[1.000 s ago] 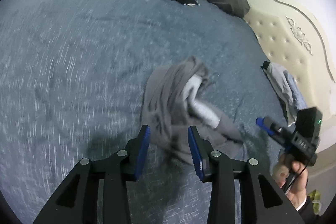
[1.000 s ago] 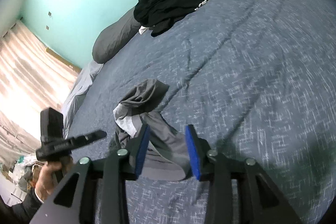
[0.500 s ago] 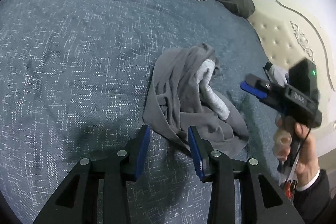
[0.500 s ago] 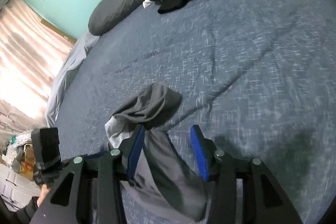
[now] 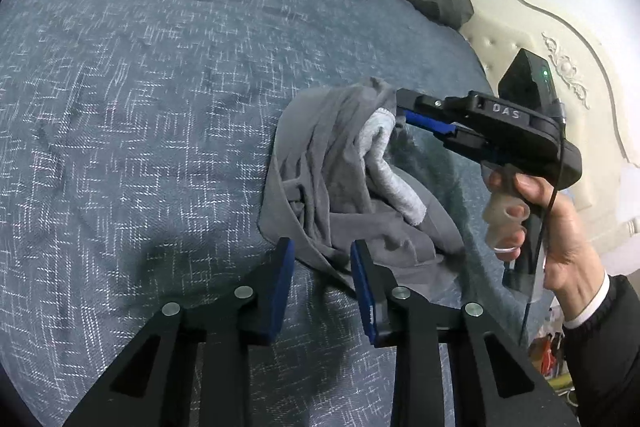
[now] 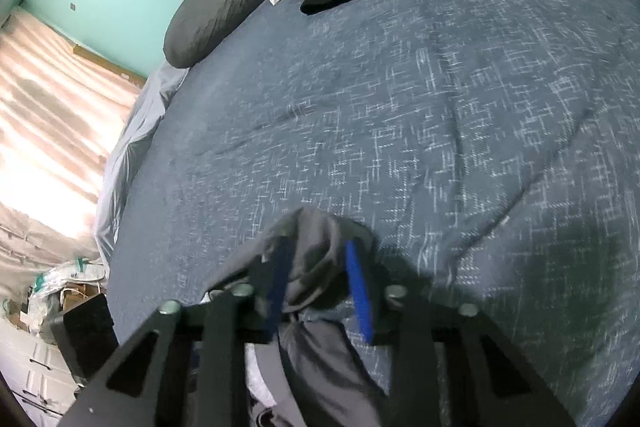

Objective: Fold clothes

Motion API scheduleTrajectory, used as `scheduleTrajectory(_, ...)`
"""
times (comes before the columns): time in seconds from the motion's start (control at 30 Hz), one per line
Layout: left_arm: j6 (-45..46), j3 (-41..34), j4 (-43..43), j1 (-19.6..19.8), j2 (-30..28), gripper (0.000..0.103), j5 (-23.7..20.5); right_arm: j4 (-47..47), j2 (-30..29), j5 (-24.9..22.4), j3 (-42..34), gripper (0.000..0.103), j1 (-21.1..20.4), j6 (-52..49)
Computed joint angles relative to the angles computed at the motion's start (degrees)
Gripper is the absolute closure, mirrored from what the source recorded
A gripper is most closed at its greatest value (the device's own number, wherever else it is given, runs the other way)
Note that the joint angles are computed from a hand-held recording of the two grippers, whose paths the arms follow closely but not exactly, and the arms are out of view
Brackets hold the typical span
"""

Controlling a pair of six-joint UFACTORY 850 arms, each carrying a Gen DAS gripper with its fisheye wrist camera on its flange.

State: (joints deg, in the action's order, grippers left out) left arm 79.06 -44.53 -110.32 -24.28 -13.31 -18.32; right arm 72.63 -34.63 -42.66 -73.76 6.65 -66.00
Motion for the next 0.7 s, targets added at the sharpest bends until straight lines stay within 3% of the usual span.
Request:
scheduleTrajectory(0.1, 0.0, -0.1, -0.1, 0.0, -0.1, 0.071, -0.1, -1.1, 0.4, 1.7, -0.2, 0.101, 0.7, -0.4)
scheduleTrajectory(0.47, -3.9, -2.9, 2.2, -2.2, -2.2, 0.071, 1.7, 6.7, 5.8, 9.5, 2.1, 0.102, -1.2, -7.3)
scheduleTrajectory(0.7, -8.3, -5.7, 5.3, -3.9, -4.0, 0.069, 0.5, 10.1, 8.6, 12.5, 2.5, 0.102, -3.8, -13.4)
